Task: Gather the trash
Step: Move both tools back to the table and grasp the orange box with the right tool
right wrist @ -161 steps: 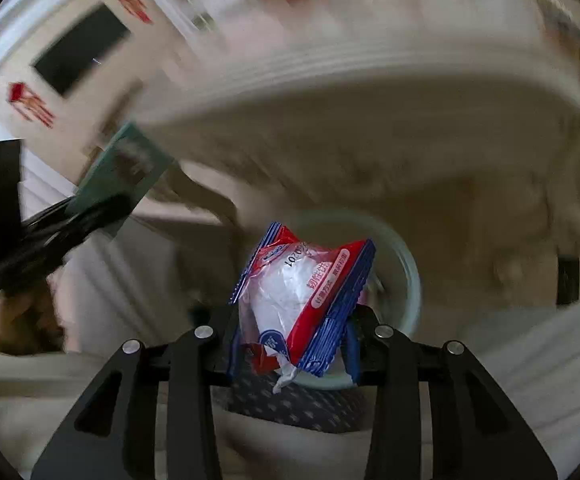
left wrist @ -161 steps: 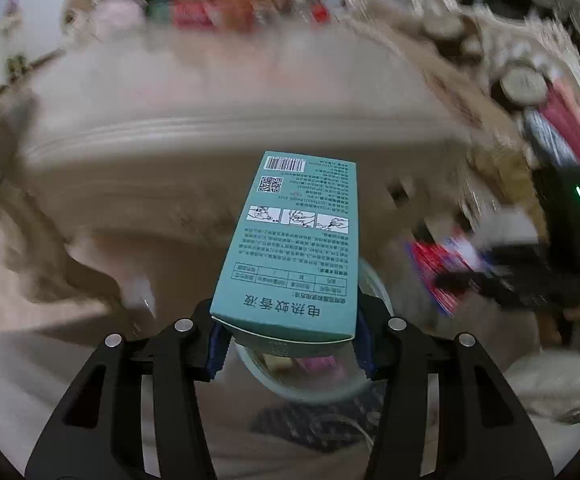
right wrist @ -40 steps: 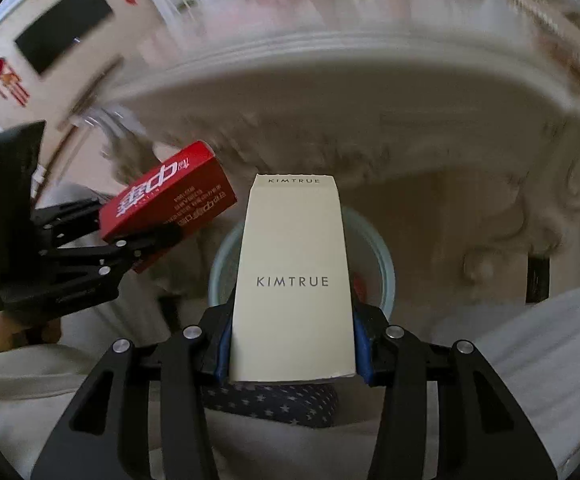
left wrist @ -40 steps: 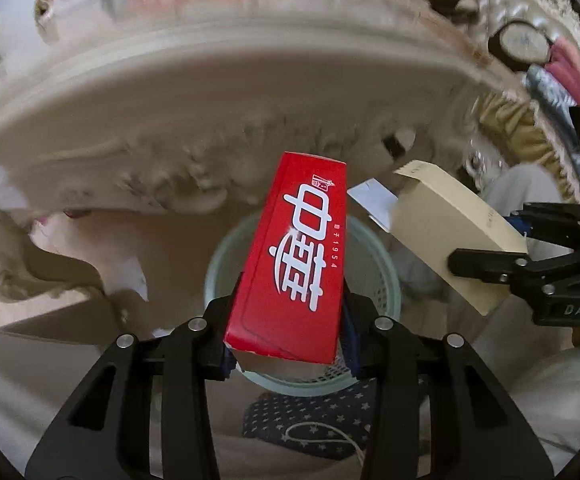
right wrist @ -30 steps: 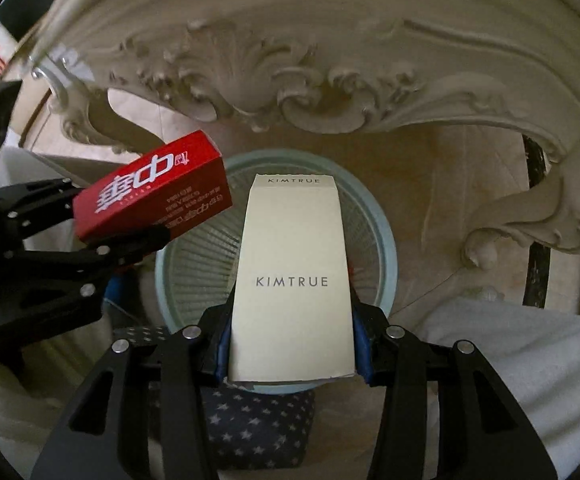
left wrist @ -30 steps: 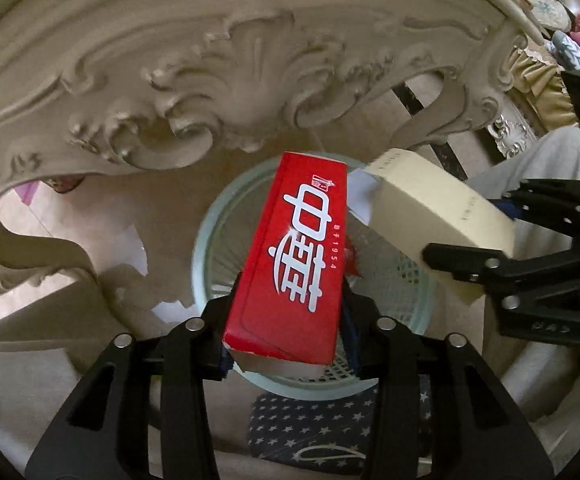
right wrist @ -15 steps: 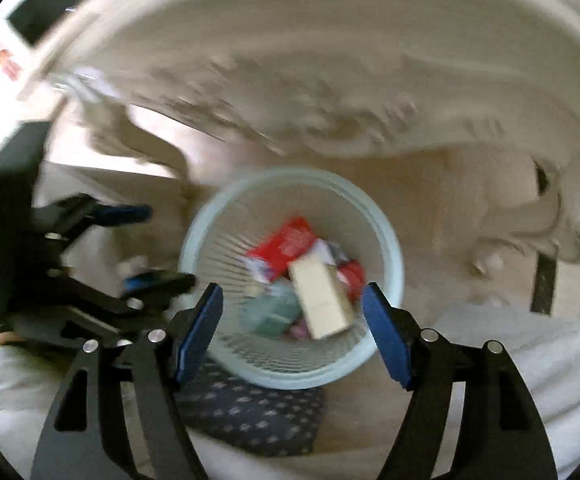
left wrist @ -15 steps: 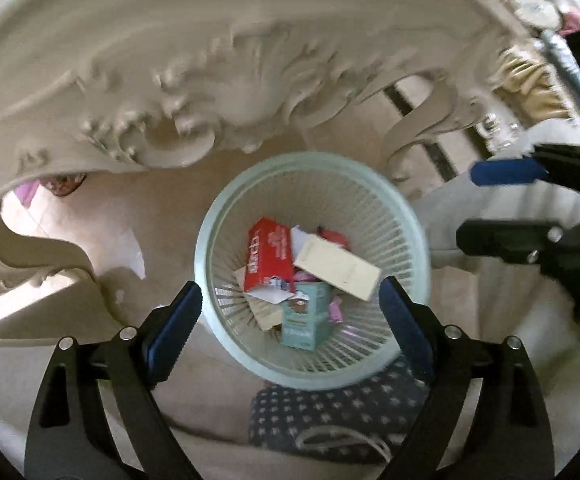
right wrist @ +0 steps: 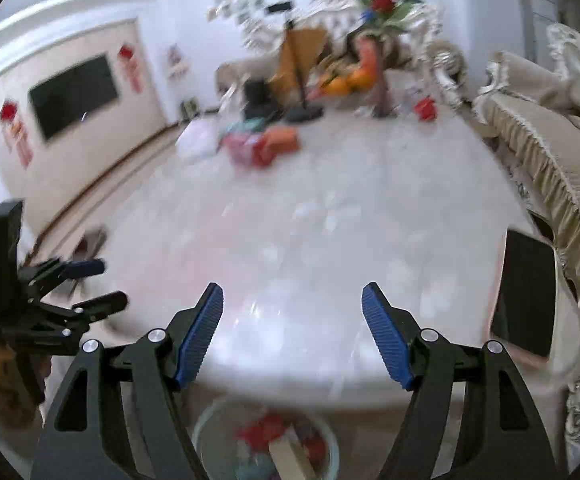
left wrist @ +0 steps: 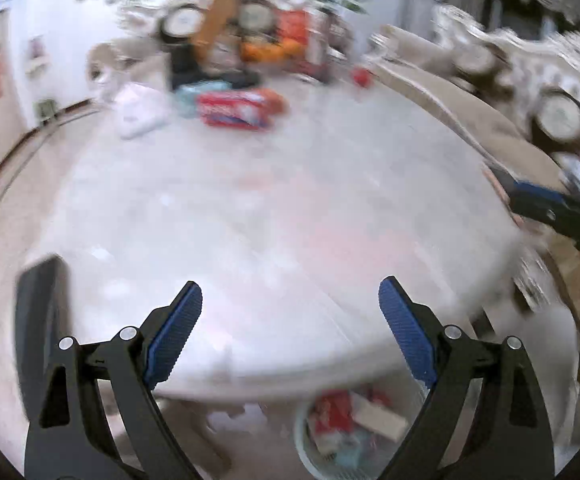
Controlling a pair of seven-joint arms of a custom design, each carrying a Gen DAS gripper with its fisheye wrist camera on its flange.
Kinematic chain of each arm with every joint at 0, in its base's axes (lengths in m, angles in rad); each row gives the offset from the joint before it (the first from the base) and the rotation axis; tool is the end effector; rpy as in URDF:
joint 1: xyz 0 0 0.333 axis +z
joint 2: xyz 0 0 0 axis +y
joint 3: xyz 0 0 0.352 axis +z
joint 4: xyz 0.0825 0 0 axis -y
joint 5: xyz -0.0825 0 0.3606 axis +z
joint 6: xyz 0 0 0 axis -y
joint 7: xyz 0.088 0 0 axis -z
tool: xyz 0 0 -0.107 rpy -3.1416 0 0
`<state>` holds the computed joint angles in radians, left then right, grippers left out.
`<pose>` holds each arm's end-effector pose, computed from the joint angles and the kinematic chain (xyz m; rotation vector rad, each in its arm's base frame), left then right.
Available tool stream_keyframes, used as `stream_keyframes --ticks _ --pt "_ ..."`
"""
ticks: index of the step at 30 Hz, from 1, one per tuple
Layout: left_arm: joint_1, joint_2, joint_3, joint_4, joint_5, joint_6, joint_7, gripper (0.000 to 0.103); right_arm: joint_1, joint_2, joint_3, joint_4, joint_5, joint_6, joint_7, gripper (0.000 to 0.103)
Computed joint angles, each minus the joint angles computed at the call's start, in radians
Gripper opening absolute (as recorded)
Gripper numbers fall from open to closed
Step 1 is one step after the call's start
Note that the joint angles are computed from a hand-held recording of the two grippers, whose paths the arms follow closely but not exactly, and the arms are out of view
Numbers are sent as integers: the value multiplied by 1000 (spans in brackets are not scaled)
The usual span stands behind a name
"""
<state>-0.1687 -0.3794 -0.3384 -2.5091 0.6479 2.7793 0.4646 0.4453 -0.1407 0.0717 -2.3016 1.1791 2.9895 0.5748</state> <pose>0.3569 -0.2441 0.5165 -1.8166 1.7459 -0.7627 0.4592 0.1876 0.5176 -1.8704 1.2236 -0.3377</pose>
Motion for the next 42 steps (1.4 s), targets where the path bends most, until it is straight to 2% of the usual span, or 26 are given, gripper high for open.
stream_keyframes --ticks 2,4,5,7,11,12,14,17,18,20,22,23,25,27,29,32,34,36,37,39,41,42 --pt "20 27 22 23 -12 12 -13 88 5 41 -6 48 58 6 -46 68" --pt "35 61 34 51 -23 5 -19 88 -8 83 7 90 27 12 -22 68" --pt "50 90 31 80 -16 -17 -30 88 -13 92 8 102 53 11 -58 68" --pt "75 154 37 141 17 -35 -55 88 -28 114 23 122 -22 46 -10 68" --pt "89 279 89 252 31 -11 -109 88 -51 171 33 152 -279 120 206 68" --pt "86 306 102 283 22 -19 -115 88 -48 195 14 165 -407 143 331 68" --pt "73 377 121 382 -3 -93 -144 88 -58 229 4 198 -501 146 441 68" --pt "47 440 152 481 44 -132 -236 88 -51 305 -21 302 -613 128 587 68" --pt "37 461 160 516 61 -148 -262 88 -23 342 -56 350 -683 125 657 68" --pt "18 495 172 570 73 -184 -276 88 6 418 -94 455 -768 96 747 68" --pt "-4 538 183 641 82 -256 -279 88 30 472 -123 530 -829 72 821 68" --pt "-16 564 188 683 84 -299 -280 88 37 506 -133 579 -852 48 857 68" --pt "-28 607 200 744 72 -334 -278 88 38 543 -136 633 -886 15 907 68" --pt "-19 656 207 795 8 -309 -273 88 25 572 -122 671 -911 1 935 68" --pt "-19 693 220 827 -34 -286 -296 88 38 612 -146 725 -970 -24 977 68" --pt "-33 756 242 904 -74 -317 -337 88 47 674 -170 827 -1055 -82 1021 68" --pt "-34 794 244 953 -106 -339 -322 88 51 720 -183 903 -1103 -117 1049 68" --pt "-42 834 247 1019 -123 -414 -272 88 41 756 -171 968 -1121 -149 1067 68" --pt "-62 841 271 1028 -136 -431 -245 90 27 779 -147 1013 -1120 -180 1057 68" --pt "-42 809 263 962 -100 -369 -252 93 4 821 -98 1101 -1114 -235 1020 68" --pt "-21 769 262 896 -110 -321 -243 93 7 862 -84 1179 -1117 -283 1008 68" --pt "-12 757 258 882 -126 -330 -228 93 8 885 -72 1223 -1113 -313 998 68"
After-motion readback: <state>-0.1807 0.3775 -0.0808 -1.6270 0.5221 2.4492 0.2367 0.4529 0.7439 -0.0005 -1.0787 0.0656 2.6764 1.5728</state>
